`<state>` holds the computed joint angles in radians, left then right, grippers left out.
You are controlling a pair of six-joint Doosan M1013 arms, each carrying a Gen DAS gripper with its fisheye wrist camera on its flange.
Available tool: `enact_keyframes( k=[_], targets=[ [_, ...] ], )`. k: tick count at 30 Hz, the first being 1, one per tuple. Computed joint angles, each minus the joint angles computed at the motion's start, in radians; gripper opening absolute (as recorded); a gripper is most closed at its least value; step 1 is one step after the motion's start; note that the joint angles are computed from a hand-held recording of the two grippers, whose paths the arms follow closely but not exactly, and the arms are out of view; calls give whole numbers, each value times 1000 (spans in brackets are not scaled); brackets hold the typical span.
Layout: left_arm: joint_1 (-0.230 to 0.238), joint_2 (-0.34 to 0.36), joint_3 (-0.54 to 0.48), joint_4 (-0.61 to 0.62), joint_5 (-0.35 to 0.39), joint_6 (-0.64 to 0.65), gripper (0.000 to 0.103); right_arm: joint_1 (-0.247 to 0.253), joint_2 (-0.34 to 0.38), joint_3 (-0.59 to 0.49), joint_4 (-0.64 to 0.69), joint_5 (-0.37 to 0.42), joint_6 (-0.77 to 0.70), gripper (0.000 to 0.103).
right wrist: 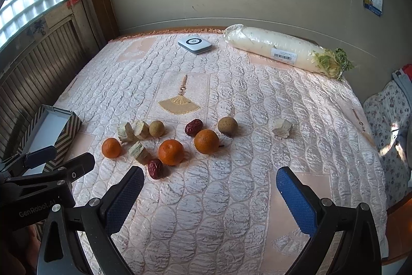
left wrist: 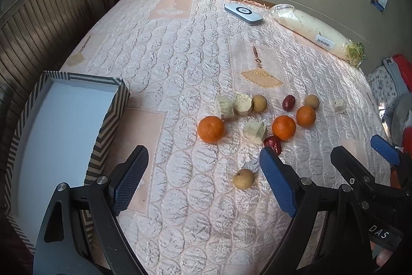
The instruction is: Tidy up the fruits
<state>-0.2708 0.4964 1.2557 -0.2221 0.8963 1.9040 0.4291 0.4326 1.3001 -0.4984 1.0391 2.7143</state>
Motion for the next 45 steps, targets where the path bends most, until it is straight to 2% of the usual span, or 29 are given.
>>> enact_keyframes(
  k=[9,14,17,22,25,30,37,41,43,45],
  targets=[
    [1,-3,11,-16,11,46,89,-6,-9,22,15,-8,9,103],
    [12,4,13,-58,51,92,89,-12,-21,45,36,-22,7,99],
    [14,6,17,-65,66,105,89,-18,-29,61,58,-26,6,95],
    [18,25,-4,-110,114,121,89,-27,-39,82,94,-48,-4,81],
    [12,31,-17,-102,115,108,89,-28,-38,84,107,-61,-27,74],
    [17,37,-38,-104,110,113,89,-28,-40,89,119,-80,-48,73],
    [24,46,-39,-146,188,284,89,-34,-38,94,150,-103,-74,73],
    [13,42,-17,-138,181,337,89,-35,-36,94,167,-113,-94,72],
    [9,43,-14,-132,172,335,88,-35,-35,93,175,-119,-109,68],
    [6,44,-11,-135,159,341,80,-36,-32,91,189,-125,-128,63]
  ],
)
